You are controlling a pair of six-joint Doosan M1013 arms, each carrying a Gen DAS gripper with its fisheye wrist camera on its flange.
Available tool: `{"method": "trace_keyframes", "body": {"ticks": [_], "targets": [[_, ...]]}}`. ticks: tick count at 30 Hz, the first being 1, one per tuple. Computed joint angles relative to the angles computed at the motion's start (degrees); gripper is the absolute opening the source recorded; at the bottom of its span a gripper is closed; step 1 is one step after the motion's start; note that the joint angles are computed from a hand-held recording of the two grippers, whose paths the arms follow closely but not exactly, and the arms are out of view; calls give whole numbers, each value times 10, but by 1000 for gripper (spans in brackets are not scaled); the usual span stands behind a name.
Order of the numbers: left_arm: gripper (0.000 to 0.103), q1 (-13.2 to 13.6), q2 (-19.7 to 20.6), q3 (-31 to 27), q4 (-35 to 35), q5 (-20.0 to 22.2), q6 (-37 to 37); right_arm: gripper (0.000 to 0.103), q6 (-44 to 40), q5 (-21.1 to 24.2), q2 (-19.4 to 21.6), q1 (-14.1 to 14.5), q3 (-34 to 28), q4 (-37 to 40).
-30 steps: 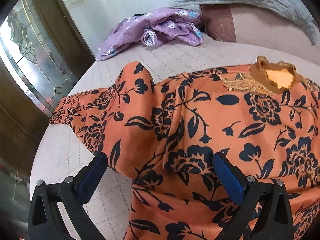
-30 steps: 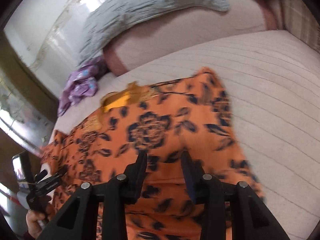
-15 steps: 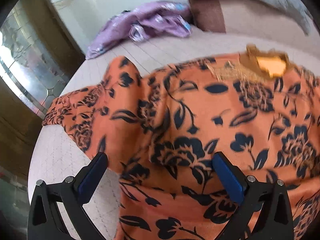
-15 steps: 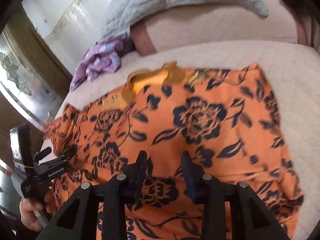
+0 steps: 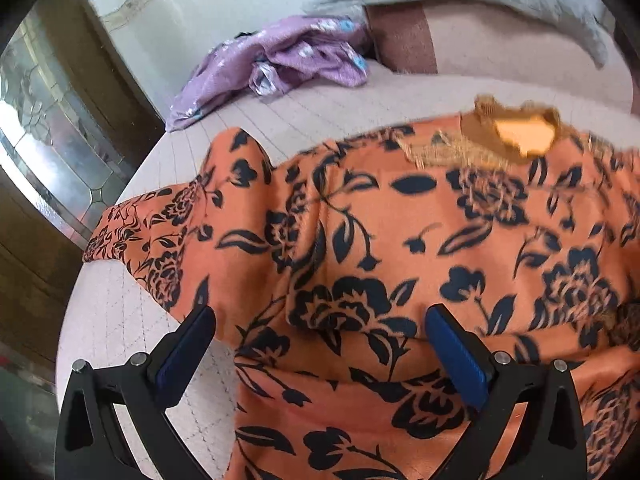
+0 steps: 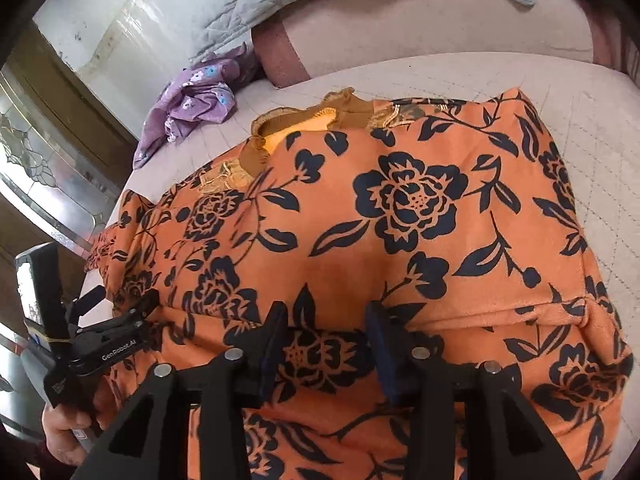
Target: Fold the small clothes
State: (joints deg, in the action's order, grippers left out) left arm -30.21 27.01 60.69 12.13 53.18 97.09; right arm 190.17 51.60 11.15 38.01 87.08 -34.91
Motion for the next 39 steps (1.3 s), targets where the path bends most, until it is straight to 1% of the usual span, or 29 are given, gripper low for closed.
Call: {"method": "trace_keyframes", "body": {"ticks": [2,4,6,7,8,9,10,11,14,16,18,19,22,27,31,34,36,39], "targets": [[103,6,0,-5,-12,-4,-5,47,17,2,-3,5,1,-19],[103,11,5,-16,-17,6,-13,48,22,4,-7,7,3,-17],[103,13,16,-32,-12,35,-17,48,29,-11,-15,6,14,-2],[103,12,24,-42,2,59,-22,49,26,-20,-17,3,18,14],[103,10,30,-47,10,78,-24,49,15,-23,-17,-1,19,37],[103,11,34,-50,6,87,-25,49,-11,-19,-14,-7,17,78],[103,13,33,-49,-2,86,-32,49,-17,-21,-14,-9,18,89],[103,15,31,-48,-6,84,-34,49,-8,-25,-15,-7,21,80],[103,15,21,-36,-6,56,-38,49,-7,-27,-20,-7,22,85],[103,16,19,-34,-5,52,-31,49,3,-39,-26,-6,27,81],[103,17,18,-35,-6,47,-36,49,9,-40,-28,-3,28,74],[103,20,15,-34,-10,40,-39,49,12,-36,-28,-1,27,68],[103,27,19,-46,-16,37,-54,49,25,-14,-28,7,23,39],[103,41,29,-70,-15,49,-86,49,39,20,-25,11,20,5],[103,62,40,-98,-16,53,-128,49,48,13,-29,5,30,17],[103,82,64,-141,-19,83,-165,49,52,6,-28,4,33,21],[103,96,83,-172,-29,113,-197,49,53,0,-27,3,33,22],[103,114,104,-206,-47,144,-235,49,43,-4,-23,4,29,25]]}}
